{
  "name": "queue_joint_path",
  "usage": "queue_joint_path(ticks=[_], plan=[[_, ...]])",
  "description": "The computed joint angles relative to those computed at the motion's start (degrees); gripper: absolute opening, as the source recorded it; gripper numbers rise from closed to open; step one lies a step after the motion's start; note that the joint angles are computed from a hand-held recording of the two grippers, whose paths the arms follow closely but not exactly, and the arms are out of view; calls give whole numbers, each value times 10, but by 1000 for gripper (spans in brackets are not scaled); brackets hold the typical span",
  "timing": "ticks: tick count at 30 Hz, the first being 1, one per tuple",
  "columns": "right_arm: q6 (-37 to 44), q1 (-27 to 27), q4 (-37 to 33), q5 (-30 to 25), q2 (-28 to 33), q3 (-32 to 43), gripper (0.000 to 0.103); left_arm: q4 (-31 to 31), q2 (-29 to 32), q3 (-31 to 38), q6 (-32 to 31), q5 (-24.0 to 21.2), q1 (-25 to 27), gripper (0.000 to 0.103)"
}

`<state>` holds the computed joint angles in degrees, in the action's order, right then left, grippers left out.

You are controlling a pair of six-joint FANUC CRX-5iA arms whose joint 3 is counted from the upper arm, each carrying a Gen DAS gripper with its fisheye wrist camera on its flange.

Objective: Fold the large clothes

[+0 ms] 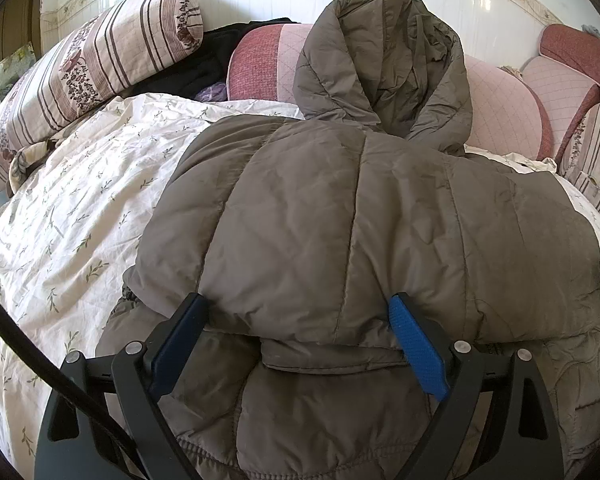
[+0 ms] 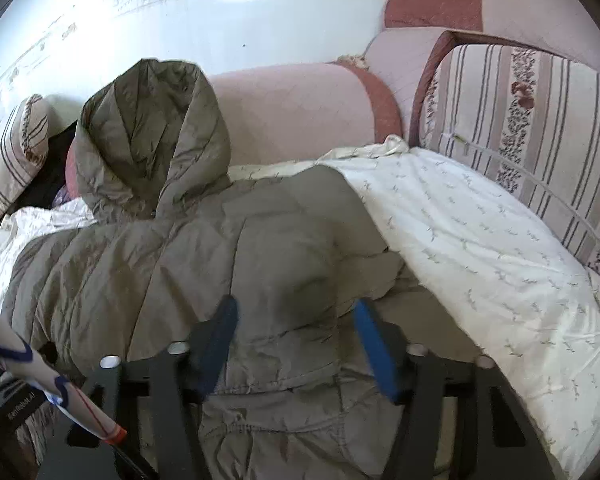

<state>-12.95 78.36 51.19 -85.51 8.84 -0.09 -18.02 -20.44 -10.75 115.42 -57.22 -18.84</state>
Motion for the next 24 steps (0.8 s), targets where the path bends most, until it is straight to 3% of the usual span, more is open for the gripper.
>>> queue_joint_path(ticks=[2, 11, 17, 24], plan=[[7, -6, -16, 20, -2, -2, 44, 0, 0, 0, 0, 0, 0, 92], [33, -23, -66, 34, 7, 12, 44, 1, 1, 1, -1, 0, 1, 92], [32, -19, -59, 25, 8, 15, 44, -2, 0, 2, 2, 0, -1, 92], [17, -4, -35, 13, -5, 13, 44, -55, -18, 18, 34, -6, -36, 92]])
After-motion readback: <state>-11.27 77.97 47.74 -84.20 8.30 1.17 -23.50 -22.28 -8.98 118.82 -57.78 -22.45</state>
